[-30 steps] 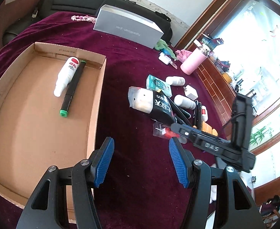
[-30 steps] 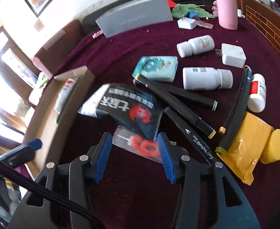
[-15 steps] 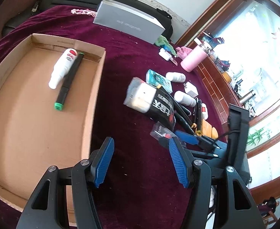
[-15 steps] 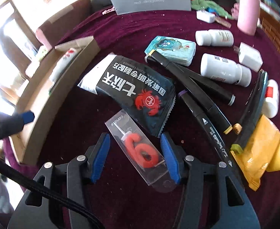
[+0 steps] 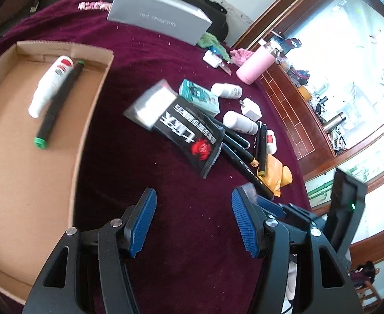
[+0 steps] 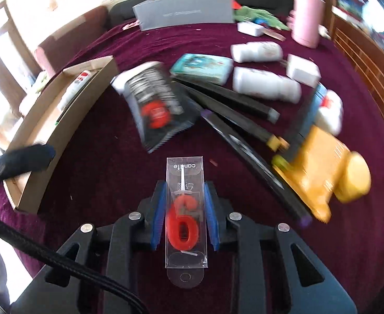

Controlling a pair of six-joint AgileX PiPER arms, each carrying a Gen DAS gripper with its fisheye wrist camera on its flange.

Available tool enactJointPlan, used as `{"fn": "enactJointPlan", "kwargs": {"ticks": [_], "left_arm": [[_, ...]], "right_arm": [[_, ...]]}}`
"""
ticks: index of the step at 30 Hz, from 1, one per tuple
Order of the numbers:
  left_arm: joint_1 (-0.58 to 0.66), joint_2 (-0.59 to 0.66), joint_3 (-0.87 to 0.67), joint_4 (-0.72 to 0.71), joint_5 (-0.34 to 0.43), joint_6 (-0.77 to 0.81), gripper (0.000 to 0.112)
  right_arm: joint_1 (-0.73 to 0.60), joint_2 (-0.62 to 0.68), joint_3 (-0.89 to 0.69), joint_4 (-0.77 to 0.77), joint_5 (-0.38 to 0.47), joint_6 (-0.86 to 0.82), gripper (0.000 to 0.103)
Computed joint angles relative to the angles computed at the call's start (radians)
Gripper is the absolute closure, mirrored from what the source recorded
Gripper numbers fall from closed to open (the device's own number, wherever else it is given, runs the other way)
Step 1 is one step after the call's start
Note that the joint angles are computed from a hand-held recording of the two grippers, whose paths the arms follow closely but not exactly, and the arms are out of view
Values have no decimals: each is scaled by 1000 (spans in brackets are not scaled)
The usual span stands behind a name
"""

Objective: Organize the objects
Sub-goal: 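Grasp the clear boxed red number candle with the right gripper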

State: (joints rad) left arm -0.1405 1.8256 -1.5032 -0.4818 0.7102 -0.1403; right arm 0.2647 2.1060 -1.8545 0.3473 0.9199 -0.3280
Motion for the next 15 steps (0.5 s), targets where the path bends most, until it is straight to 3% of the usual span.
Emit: {"fn": "enactJointPlan", "kwargs": {"ticks": [4,12,15], "left_arm": [[-24,41,-45,3,26,-13,58],[-36,133,-148,73,41,-150,59],[-64,144,-180,50,52,-105,59]], "right_arm": [[-85,-54,105,56,-34,-42,78],[-266,-30,142,359,63,-226,77],[-275,-32,162,405,56,-262,77]]}}
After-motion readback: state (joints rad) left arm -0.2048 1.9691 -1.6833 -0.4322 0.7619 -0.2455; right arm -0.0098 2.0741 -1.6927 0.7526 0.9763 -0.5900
